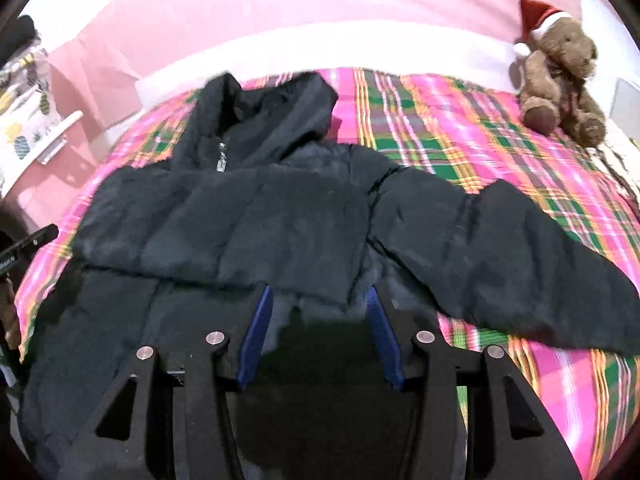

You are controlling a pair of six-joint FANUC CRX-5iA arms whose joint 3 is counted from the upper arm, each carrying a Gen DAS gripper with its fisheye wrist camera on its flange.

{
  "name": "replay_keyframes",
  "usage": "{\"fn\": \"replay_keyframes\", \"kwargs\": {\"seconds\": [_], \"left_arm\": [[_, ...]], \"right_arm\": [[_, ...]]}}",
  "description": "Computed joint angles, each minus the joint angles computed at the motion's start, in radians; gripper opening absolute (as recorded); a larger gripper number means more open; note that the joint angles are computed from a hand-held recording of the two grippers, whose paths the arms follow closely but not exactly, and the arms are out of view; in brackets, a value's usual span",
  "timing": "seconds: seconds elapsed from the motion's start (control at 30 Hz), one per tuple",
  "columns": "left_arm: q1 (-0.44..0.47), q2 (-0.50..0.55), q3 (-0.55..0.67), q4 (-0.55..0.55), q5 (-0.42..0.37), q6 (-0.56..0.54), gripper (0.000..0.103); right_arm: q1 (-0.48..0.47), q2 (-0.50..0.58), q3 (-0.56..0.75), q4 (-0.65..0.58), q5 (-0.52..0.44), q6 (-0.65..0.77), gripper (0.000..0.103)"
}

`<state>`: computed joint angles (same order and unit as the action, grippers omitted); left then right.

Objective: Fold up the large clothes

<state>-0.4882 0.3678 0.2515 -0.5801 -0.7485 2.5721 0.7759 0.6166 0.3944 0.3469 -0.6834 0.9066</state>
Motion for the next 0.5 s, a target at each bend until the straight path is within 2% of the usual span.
{"fn": "replay_keyframes", "kwargs": {"seconds": [0.13,0.23,0.4,0.5], "left_arm": [[-0.082,-0.056,-0.032,-0.065,-0.031,0.094,0.070],[-0.143,-0.081,-0.053,-0.110,-0.044,0.161,0.074],[-0.199,-0.085,-0.064,-0.111,-0.052,0.201,0.075],[-0.224,-0.076,-0.056,-0.104,-0.054,0.217,0.075]], "right_arm": [[0.022,-0.135,-0.213,0.117,0.088,-0.157,0.050],[0.035,-0.228,-0.365,0.216,0.136,-0.301,0.051],[0.040,-0.334,-0.529,0.338,0.166,-0.475,0.054],[0.036,-0.375,-0.584,0.364,0.176,-0.531,0.059]]}}
